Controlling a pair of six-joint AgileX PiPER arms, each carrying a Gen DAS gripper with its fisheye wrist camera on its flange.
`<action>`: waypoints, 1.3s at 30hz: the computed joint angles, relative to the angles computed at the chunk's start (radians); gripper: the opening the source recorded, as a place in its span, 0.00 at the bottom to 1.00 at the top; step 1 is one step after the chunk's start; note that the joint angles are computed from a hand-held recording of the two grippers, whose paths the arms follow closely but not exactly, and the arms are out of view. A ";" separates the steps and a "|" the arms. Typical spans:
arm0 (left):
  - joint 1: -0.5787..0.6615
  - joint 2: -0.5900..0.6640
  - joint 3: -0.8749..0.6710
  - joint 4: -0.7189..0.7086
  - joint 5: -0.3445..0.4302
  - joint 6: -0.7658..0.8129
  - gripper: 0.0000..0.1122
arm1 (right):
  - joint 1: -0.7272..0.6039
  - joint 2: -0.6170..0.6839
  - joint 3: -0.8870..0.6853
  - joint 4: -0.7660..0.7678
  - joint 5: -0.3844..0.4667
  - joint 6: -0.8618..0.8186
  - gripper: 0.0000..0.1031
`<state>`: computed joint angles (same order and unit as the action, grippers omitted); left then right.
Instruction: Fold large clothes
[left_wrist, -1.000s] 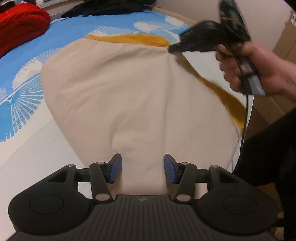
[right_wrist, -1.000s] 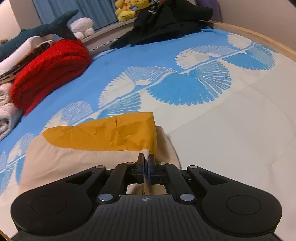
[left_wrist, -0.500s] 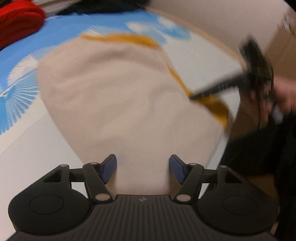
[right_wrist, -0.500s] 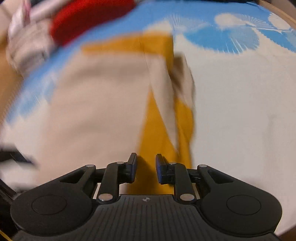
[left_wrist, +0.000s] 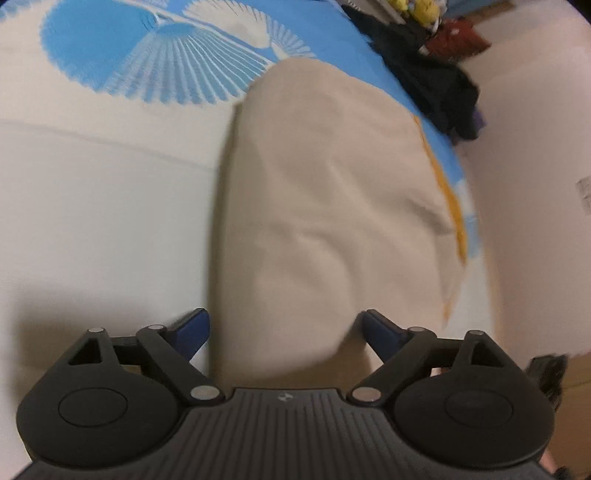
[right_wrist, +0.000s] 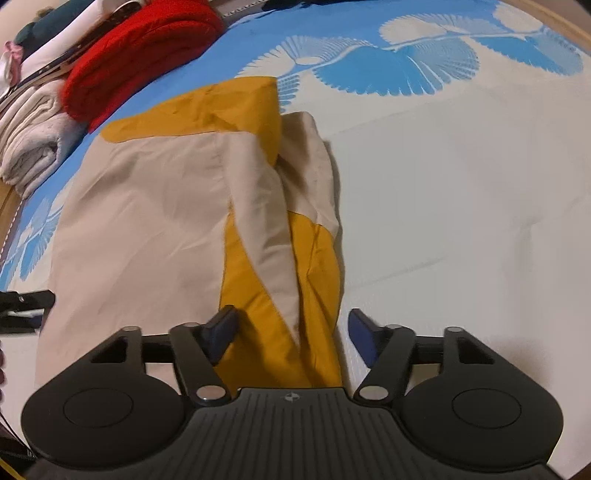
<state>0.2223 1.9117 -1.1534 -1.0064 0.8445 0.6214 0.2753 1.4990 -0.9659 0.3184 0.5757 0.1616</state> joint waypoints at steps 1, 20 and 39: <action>-0.002 0.020 0.003 -0.034 -0.003 0.020 0.85 | -0.008 0.006 0.000 0.026 -0.006 -0.022 0.67; -0.098 -0.130 -0.028 -0.071 -0.230 0.148 0.33 | 0.065 0.057 -0.029 0.118 -0.169 -0.063 0.13; 0.258 -0.026 -0.318 0.395 -0.086 -0.235 0.62 | 0.343 0.414 -0.519 -0.317 -0.219 0.420 0.04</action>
<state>0.4802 1.8856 -1.4717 -0.6118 0.7580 0.3867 0.6183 1.9128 -1.4851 0.0018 0.3570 0.5816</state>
